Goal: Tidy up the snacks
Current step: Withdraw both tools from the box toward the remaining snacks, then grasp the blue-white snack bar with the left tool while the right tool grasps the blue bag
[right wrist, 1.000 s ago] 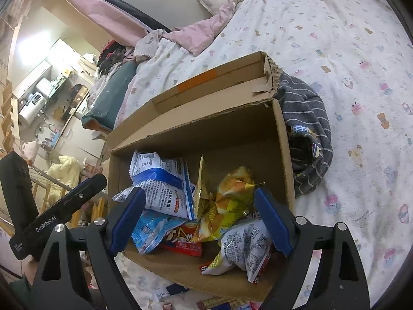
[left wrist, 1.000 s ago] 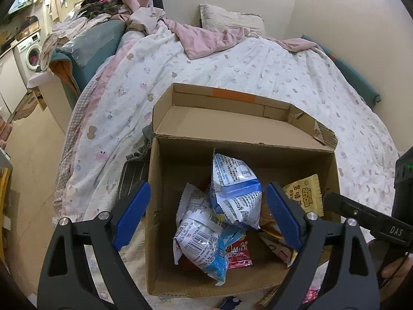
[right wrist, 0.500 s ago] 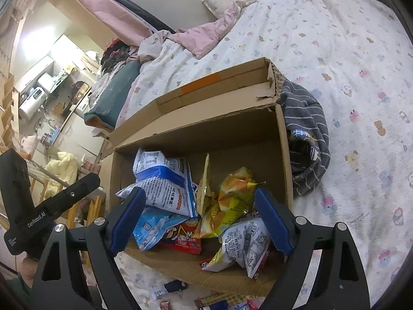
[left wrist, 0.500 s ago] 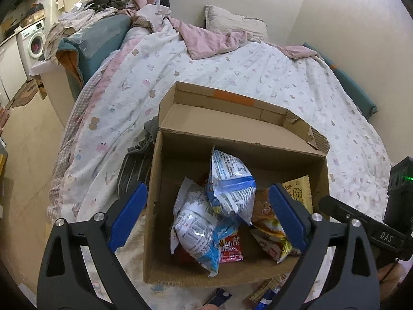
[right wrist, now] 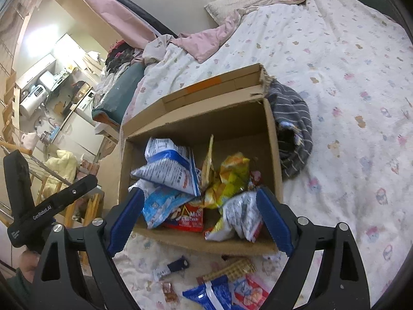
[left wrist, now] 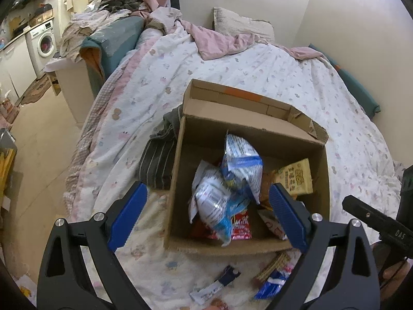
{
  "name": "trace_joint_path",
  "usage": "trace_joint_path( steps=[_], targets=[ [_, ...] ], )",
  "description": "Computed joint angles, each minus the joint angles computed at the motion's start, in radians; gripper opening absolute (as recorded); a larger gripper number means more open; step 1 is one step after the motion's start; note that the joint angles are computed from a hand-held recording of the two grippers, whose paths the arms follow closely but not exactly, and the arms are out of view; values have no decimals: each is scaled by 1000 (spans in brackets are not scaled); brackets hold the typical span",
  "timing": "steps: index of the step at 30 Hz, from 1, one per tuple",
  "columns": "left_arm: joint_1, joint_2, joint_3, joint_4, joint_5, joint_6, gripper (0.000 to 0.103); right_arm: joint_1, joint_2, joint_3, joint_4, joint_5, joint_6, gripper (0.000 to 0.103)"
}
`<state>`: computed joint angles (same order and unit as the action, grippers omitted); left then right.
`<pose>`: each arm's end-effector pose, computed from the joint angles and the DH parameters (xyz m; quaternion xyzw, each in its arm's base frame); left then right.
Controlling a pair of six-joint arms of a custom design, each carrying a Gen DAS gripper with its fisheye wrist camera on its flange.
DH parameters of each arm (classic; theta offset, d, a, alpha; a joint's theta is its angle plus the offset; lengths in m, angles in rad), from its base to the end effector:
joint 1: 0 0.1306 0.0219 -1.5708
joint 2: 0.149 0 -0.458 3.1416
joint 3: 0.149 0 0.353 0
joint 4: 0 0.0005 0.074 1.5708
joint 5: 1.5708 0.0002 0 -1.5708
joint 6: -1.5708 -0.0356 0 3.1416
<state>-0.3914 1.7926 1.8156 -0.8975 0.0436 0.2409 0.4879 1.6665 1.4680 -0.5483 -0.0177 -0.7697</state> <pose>0.5639 -0.2349 0.4814 0.0781 0.9366 -0.1255 0.3178 0.4939 0.2623 0.4308 0.1252 0.9077 0.2421 0.3191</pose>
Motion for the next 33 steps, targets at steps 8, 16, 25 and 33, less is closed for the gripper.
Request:
trace_joint_path(
  steps=[8,16,25,33],
  targets=[
    [-1,-73,-102,6,3,11,94,27,-71,-74,-3,46,-53,91],
    [-7,-140,-205,15,0,2,94,58,-119,-136,-16,64,-116,91],
    [-15,-192,-307,15,27,17,94,92,-144,-185,-56,85,-164,91],
    [-35,-148,-352,-67,80,-4,94,85,-149,-235,-104,45,-199,91]
  ],
)
